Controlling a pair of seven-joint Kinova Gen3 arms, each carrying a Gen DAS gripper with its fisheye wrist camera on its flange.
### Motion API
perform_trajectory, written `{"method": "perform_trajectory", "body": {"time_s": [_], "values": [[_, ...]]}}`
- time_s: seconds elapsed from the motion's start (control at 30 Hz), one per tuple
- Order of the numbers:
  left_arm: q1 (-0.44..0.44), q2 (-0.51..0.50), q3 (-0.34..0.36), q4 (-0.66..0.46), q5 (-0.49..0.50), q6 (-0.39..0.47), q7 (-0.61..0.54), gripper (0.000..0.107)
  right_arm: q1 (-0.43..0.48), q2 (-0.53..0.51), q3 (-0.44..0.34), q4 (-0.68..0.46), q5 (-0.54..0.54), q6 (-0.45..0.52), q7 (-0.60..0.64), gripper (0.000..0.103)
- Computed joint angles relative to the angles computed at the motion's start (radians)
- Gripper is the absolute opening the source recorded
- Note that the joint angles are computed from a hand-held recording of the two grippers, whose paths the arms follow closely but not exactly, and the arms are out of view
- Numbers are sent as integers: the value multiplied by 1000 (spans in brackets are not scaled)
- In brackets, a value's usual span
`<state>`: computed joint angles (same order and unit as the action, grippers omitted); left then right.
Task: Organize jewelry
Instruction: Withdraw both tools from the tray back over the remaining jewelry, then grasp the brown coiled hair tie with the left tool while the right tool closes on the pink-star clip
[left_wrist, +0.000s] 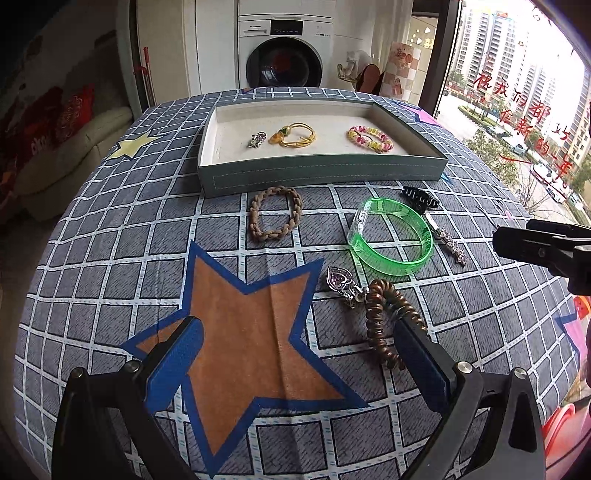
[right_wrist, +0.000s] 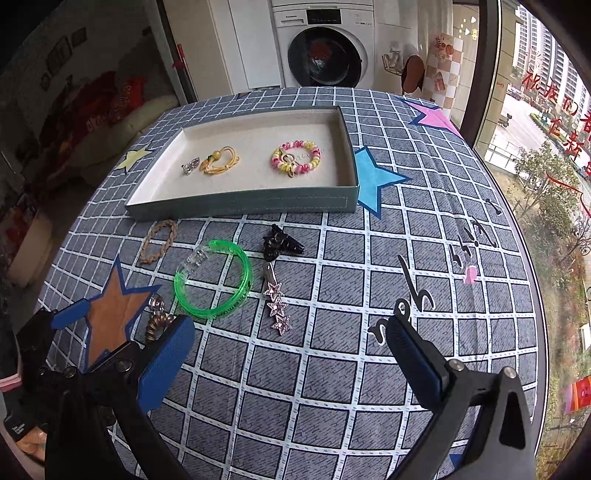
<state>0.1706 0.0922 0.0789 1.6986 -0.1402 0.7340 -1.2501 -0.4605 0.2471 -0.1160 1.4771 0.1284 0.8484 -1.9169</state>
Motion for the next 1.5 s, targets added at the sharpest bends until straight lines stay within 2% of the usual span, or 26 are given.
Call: {"method": "perform_trajectory", "body": {"time_s": [0.2, 0.67, 0.77, 0.9, 1.03, 1.2, 1.27, 1.3, 1.37, 1.4, 1.43, 1.47, 1.5], "values": [[22, 15, 1, -5, -39, 2, 56, 103, -15, 32, 9, -4, 19, 23, -25, 103], [38, 37, 2, -16, -39, 4, 64, 103, -22, 85, 18, -33, 31, 51, -35, 102], [36, 46, 4, -25, -28, 16, 50, 98, -40, 97, 23, -45, 51, 63, -41, 97], [47, 51, 1, -25, -46, 15, 60, 98, -50, 119, 25, -66, 62, 81, -52, 90], [51, 51, 3, -23, -48, 11, 53, 93, -84, 134, 37, -82, 110, 84, -69, 84], [43, 52, 10, -31, -19, 9, 6, 76, -93, 160, 34, -120, 113, 90, -53, 81], [44, 54, 11, -38, -15, 13, -8, 61, -97, 168, 35, -133, 112, 91, -48, 77], [40, 52, 12, -38, -2, 12, -24, 57, -99, 170, 35, -138, 111, 92, -45, 73], [30, 49, 14, -37, 27, 6, -56, 39, -103, 172, 35, -145, 108, 95, -40, 64], [23, 47, 15, -35, 46, 3, -74, 36, -105, 172, 34, -147, 107, 96, -39, 58], [14, 45, 17, -32, 71, -1, -96, 24, -106, 172, 34, -148, 106, 97, -37, 51], [3, 42, 18, -28, 100, -6, -122, 23, -110, 171, 36, -148, 107, 97, -39, 47], [-6, 39, 19, -24, 126, -9, -144, 23, -111, 169, 37, -147, 107, 97, -41, 38]]}}
